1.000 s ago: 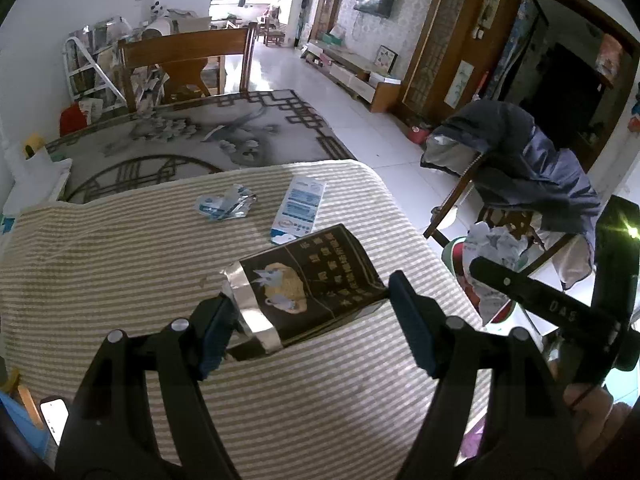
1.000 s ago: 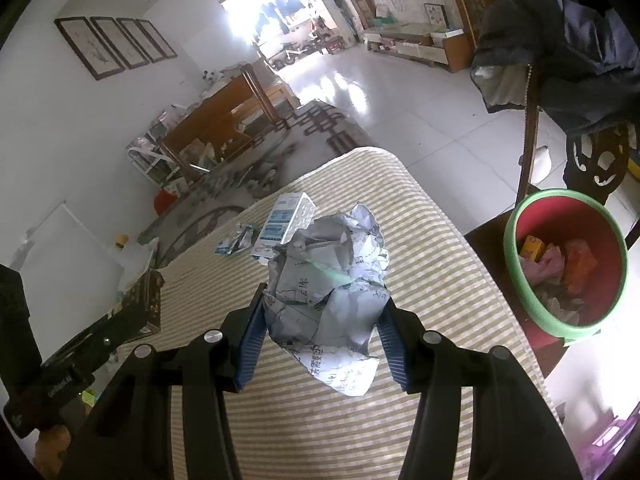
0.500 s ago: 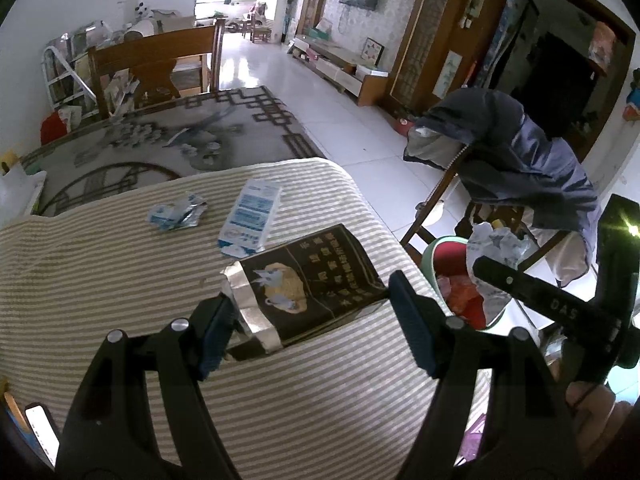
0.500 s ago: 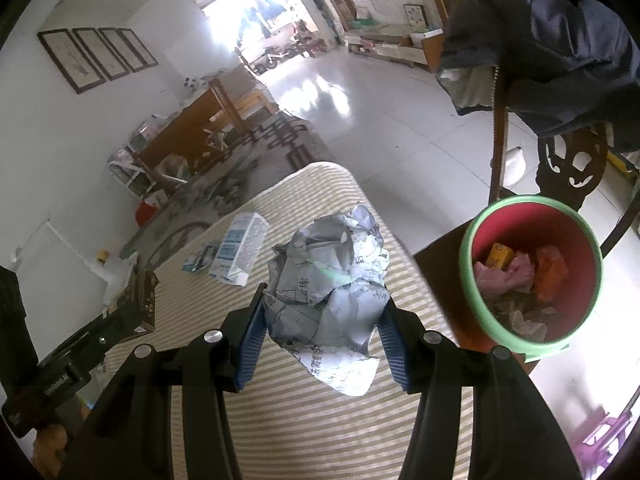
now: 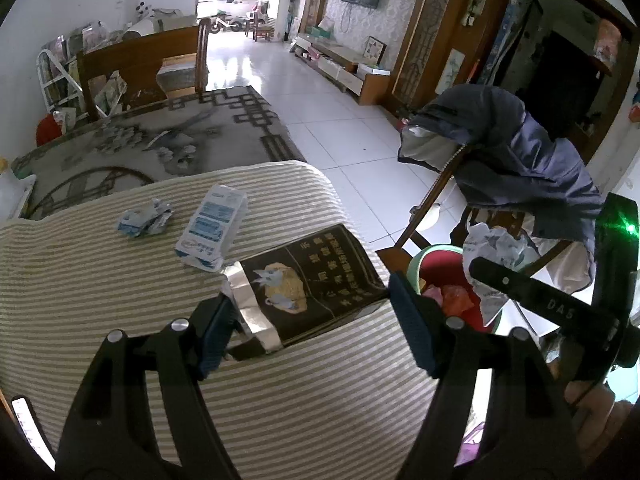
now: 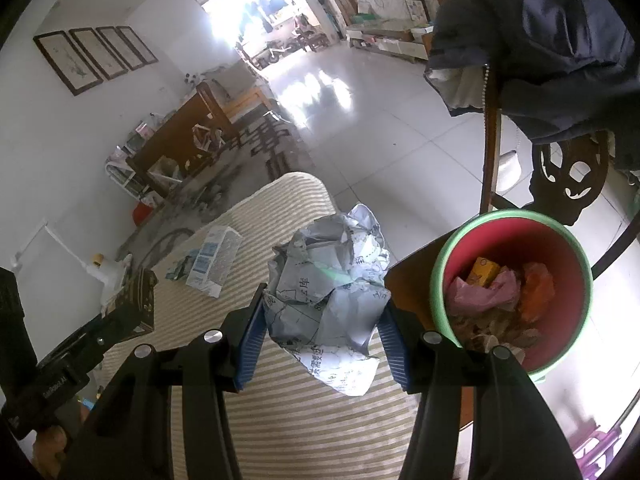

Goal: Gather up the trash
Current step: 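Lift the black box and foil and carry both over the red bin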

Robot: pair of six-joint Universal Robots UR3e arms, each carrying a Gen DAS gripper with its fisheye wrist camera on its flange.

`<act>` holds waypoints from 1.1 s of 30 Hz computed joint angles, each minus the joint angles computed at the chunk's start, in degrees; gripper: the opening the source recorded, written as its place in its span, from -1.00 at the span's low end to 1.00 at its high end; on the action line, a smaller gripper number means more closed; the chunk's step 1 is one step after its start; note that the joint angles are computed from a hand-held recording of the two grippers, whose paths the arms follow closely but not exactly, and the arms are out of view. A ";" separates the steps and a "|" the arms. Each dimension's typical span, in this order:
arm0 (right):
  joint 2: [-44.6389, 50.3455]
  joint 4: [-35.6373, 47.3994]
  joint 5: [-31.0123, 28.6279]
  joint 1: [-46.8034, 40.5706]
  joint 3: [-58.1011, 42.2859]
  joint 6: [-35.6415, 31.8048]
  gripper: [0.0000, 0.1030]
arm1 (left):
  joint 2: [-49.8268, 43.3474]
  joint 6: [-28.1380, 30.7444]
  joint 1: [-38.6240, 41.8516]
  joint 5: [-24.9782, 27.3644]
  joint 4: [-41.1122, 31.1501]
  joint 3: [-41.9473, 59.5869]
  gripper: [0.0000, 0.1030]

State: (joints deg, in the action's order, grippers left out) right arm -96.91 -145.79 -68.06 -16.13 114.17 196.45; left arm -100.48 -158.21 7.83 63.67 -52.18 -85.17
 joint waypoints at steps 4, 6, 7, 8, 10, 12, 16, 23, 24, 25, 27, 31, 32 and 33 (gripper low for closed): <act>-1.03 1.16 2.11 -3.50 1.25 -1.98 0.00 | -1.78 -1.70 -3.15 1.45 0.38 1.99 0.37; -1.83 1.85 3.14 -5.31 1.94 -2.97 0.00 | -2.82 -2.38 -4.99 2.11 0.68 3.30 0.37; -2.34 2.21 3.73 -6.41 2.40 -3.59 0.00 | -3.41 -2.76 -5.79 2.46 0.70 4.06 0.37; -2.76 2.53 4.22 -7.38 2.78 -4.15 0.00 | -3.88 -3.04 -6.56 2.74 0.77 4.64 0.37; -3.35 3.00 4.91 -8.88 3.32 -5.05 0.00 | -5.04 -3.69 -8.35 3.33 0.93 5.98 0.37; -4.27 3.67 5.62 -10.70 4.16 -6.22 0.00 | -5.84 -4.22 -9.49 3.46 1.03 6.87 0.37; -5.84 5.41 6.92 -14.28 5.54 -8.23 0.00 | -7.70 -5.39 -12.12 4.07 1.69 8.59 0.37; -8.71 8.97 9.24 -20.99 7.64 -12.46 0.00 | -11.55 -7.22 -16.48 5.38 1.02 12.88 0.37; -9.17 9.68 9.65 -22.13 7.95 -13.20 0.00 | -12.14 -7.46 -17.13 5.62 0.98 13.54 0.37; -9.50 10.37 10.01 -23.10 8.15 -13.89 0.00 | -12.64 -7.66 -17.72 5.84 0.91 14.14 0.37; -10.23 11.62 10.58 -24.85 8.59 -15.05 0.00 | -13.96 -8.07 -19.14 6.37 0.49 15.79 0.37; -11.32 14.20 11.66 -28.48 9.21 -17.63 0.00 | -17.23 -8.94 -21.80 6.78 -1.21 19.89 0.37; -11.66 15.10 11.95 -29.64 9.47 -18.44 0.00 | -18.09 -9.15 -22.26 6.75 -1.67 20.96 0.37; -11.63 15.48 12.19 -30.47 9.66 -19.06 0.00 | -19.18 -9.43 -23.01 6.66 -2.45 22.42 0.37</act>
State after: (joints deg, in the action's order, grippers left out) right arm -108.54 -130.32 -55.86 -46.60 123.83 177.39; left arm -119.66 -167.63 -15.18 70.33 -54.63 -62.75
